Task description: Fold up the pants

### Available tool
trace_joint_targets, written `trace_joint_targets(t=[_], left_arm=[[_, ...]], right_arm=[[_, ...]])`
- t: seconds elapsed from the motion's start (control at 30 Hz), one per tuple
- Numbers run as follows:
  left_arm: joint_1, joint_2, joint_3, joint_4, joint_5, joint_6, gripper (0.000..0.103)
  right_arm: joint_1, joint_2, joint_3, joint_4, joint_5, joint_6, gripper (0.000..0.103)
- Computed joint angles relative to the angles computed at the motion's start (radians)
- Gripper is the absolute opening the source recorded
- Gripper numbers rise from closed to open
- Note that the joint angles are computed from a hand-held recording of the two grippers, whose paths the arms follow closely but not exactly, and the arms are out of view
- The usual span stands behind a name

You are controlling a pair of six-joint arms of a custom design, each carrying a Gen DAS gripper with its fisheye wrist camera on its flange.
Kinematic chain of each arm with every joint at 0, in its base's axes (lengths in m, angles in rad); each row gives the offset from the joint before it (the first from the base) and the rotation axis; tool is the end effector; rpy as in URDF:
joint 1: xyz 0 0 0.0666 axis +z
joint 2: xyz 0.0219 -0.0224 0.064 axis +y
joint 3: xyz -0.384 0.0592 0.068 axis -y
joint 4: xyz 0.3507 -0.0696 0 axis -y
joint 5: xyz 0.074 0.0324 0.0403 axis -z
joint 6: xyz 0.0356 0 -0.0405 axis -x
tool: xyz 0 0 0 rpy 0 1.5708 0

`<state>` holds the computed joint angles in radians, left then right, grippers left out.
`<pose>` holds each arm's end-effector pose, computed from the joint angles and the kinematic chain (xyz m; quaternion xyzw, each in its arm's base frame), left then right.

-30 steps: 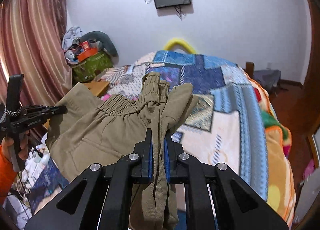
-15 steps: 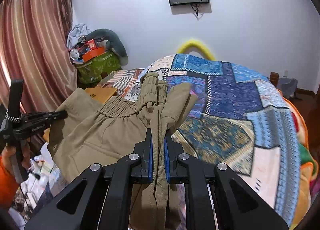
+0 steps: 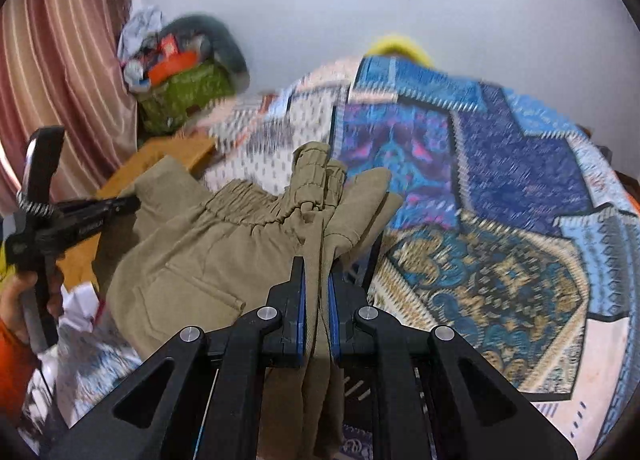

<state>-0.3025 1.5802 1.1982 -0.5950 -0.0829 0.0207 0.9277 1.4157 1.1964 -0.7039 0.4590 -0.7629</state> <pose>0.4590 -0.1406 0.2924 0.1222 0.9477 -0.0079 0.2949 0.2743 0.3390 0.3596 -0.0038 0.9260 0.0887 0.3669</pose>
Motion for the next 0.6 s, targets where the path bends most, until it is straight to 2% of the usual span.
trace_joint_targets(t=[0.17, 0.23, 0.27, 0.33, 0.37, 0.4, 0.5, 0.6], left_arm=[[0.026, 0.042, -0.017, -0.030, 0.011, 0.004, 0.013], [0.029, 0.040, -0.023, -0.046, 0.002, 0.008, 0.015], [0.031, 0.038, -0.022, -0.057, 0.004, 0.008, 0.017], [0.033, 0.021, -0.026, -0.088, 0.001, 0.000, 0.028], [0.035, 0.013, -0.030, -0.100, 0.003, -0.008, 0.044], [0.034, 0.001, -0.035, -0.113, -0.002, -0.015, 0.054], [0.028, -0.070, -0.075, -0.108, -0.020, -0.039, 0.055], [0.022, -0.159, -0.095, -0.144, -0.003, -0.040, 0.055]], right_arm=[[-0.005, 0.020, -0.003, -0.043, -0.064, 0.009, 0.013], [-0.008, 0.012, -0.005, -0.062, -0.083, 0.001, 0.021], [-0.005, 0.007, -0.002, -0.085, -0.087, -0.009, 0.021], [0.002, 0.004, 0.003, -0.122, -0.077, -0.018, 0.033], [0.006, 0.004, 0.009, -0.148, -0.071, -0.026, 0.038], [0.016, 0.001, 0.016, -0.184, -0.061, -0.043, 0.047], [0.029, -0.016, 0.020, -0.222, -0.048, -0.061, 0.050], [0.058, -0.038, 0.040, -0.273, -0.025, -0.083, 0.050]])
